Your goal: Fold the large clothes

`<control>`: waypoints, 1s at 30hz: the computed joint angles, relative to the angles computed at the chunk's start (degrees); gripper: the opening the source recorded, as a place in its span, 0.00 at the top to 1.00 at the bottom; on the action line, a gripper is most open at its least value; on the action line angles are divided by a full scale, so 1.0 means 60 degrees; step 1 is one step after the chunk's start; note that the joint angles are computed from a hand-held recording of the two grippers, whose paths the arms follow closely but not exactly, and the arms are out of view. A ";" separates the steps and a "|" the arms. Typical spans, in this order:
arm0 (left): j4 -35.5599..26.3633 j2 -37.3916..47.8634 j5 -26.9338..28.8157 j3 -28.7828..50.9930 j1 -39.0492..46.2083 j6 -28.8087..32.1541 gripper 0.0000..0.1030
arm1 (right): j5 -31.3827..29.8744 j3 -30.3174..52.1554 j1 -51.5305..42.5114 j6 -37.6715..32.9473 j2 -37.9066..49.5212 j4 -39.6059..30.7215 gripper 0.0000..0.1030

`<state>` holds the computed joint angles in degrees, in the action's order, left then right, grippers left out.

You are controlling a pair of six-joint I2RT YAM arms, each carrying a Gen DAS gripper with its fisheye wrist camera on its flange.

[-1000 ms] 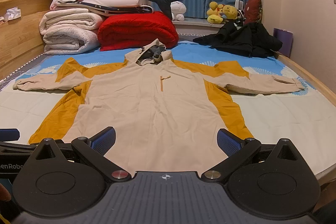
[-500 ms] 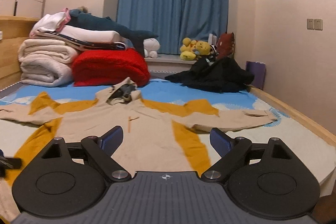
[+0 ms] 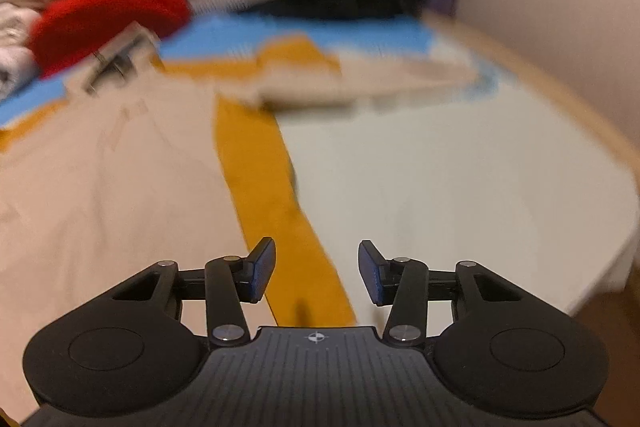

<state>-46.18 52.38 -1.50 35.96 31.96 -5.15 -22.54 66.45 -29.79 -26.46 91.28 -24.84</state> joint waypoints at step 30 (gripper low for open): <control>-0.1365 -0.0611 0.0044 0.0111 -0.1899 -0.0071 0.72 | -0.0719 -0.0404 -0.0381 -0.0135 -0.0754 -0.0770 0.69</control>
<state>-54.38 48.71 -1.24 36.63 20.57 -5.58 -26.86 64.03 -32.07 -27.27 86.75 -29.46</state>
